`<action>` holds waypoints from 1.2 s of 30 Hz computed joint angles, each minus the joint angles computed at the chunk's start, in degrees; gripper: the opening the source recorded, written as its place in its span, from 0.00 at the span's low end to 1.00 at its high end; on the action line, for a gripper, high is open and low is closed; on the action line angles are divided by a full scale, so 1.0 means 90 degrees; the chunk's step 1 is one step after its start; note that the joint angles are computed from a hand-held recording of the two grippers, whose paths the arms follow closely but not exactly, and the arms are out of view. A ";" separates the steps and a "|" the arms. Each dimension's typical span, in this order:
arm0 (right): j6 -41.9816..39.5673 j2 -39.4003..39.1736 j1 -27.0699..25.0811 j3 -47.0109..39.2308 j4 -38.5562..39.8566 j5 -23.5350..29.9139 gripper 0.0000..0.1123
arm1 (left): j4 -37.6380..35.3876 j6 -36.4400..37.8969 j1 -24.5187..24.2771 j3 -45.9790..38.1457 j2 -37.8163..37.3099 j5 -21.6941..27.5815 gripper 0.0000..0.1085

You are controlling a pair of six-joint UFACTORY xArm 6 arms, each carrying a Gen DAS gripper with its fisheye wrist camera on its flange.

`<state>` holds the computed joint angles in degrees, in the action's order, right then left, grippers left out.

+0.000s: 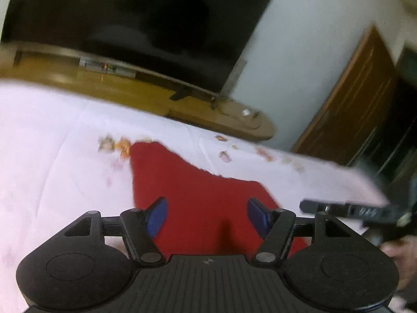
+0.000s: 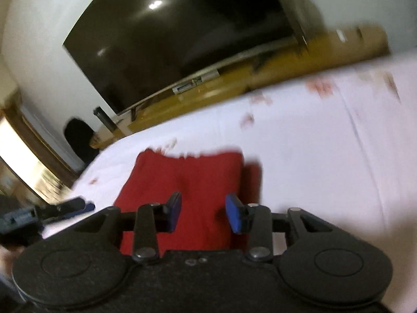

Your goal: Fold small clothes

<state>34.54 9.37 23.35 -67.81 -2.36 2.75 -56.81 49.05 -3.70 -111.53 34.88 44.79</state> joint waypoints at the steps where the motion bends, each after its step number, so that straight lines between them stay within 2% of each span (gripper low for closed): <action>1: 0.0286 0.0109 -0.0050 -0.0166 -0.0473 0.0094 0.32 | 0.0431 -0.0221 -0.0161 -0.0205 0.0164 -0.0170 0.61; 4: 0.1106 0.0563 -0.0155 -0.0697 -0.1637 0.0360 0.32 | 0.0833 -0.0057 -0.0476 -0.0062 0.0259 -0.0779 0.61; 6: 0.0949 0.0811 -0.0146 -0.0820 -0.1555 0.0450 0.32 | 0.1261 -0.0091 -0.0621 -0.0119 0.0408 -0.1112 0.61; 8: 0.0572 0.1119 -0.0054 -0.0978 -0.1231 0.0791 0.32 | 0.1821 -0.0129 -0.0825 0.0035 0.0440 -0.1641 0.64; 10: 0.0803 0.1233 -0.0077 -0.0943 -0.1490 0.0588 0.32 | 0.2085 -0.0240 -0.0936 -0.0056 0.0473 -0.1723 0.64; 14: 0.0897 0.0893 0.0023 -0.0904 -0.1741 0.1028 0.33 | 0.1863 -0.0112 -0.0826 0.0312 -0.0001 -0.1574 0.65; 17: 0.1844 0.0404 0.0005 -0.0477 -0.2903 0.0719 0.38 | 0.1069 0.0504 -0.0738 0.1355 -0.0810 -0.1805 0.65; 19: 0.2479 0.0080 0.0020 -0.0127 -0.3568 0.0531 0.39 | 0.1011 0.0527 -0.0744 0.1762 -0.1023 -0.1899 0.65; 21: 0.2150 0.0064 0.0153 -0.0045 -0.3291 0.0800 0.40 | 0.1346 0.0341 -0.0819 0.1925 -0.0950 -0.2111 0.66; 23: 0.1782 0.0391 0.0333 -0.0348 -0.2936 0.1556 0.44 | 0.1370 0.0259 -0.0883 0.2003 -0.0933 -0.2326 0.69; 24: 0.1996 0.0417 0.0339 -0.0406 -0.3134 0.1592 0.46 | 0.1478 0.0150 -0.0886 0.2009 -0.0959 -0.2323 0.69; 26: 0.2012 0.0414 0.0375 -0.0540 -0.2940 0.1872 0.48 | 0.1523 0.0090 -0.0879 0.2115 -0.1110 -0.2300 0.69; 28: 0.2274 0.0174 0.0406 -0.0442 -0.3114 0.1950 0.51 | 0.1287 0.0324 -0.0854 0.2348 -0.1372 -0.2256 0.70; 30: 0.2818 -0.0207 0.0424 -0.0124 -0.3778 0.1766 0.55 | 0.1274 0.0433 -0.0863 0.2759 -0.1771 -0.2379 0.80; 31: 0.3014 -0.0412 0.0461 0.0018 -0.3995 0.1782 0.56 | 0.1173 0.0515 -0.0877 0.3000 -0.2007 -0.2504 0.91; 32: 0.3225 -0.0591 0.0498 0.0164 -0.4181 0.1767 0.57 | 0.0948 0.0702 -0.0883 0.3183 -0.2202 -0.2566 0.95; 33: 0.3345 -0.0769 0.0524 0.0289 -0.4258 0.1782 0.59 | 0.0792 0.0847 -0.0880 0.3349 -0.2400 -0.2573 0.95; 36: 0.3739 -0.1270 0.0654 0.0613 -0.4500 0.1853 0.61 | 0.0989 0.0815 -0.0923 0.3951 -0.3026 -0.2803 0.95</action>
<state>68.19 -2.06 29.23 -62.29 -42.86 19.43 -47.91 56.39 -12.01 -75.97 7.64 19.56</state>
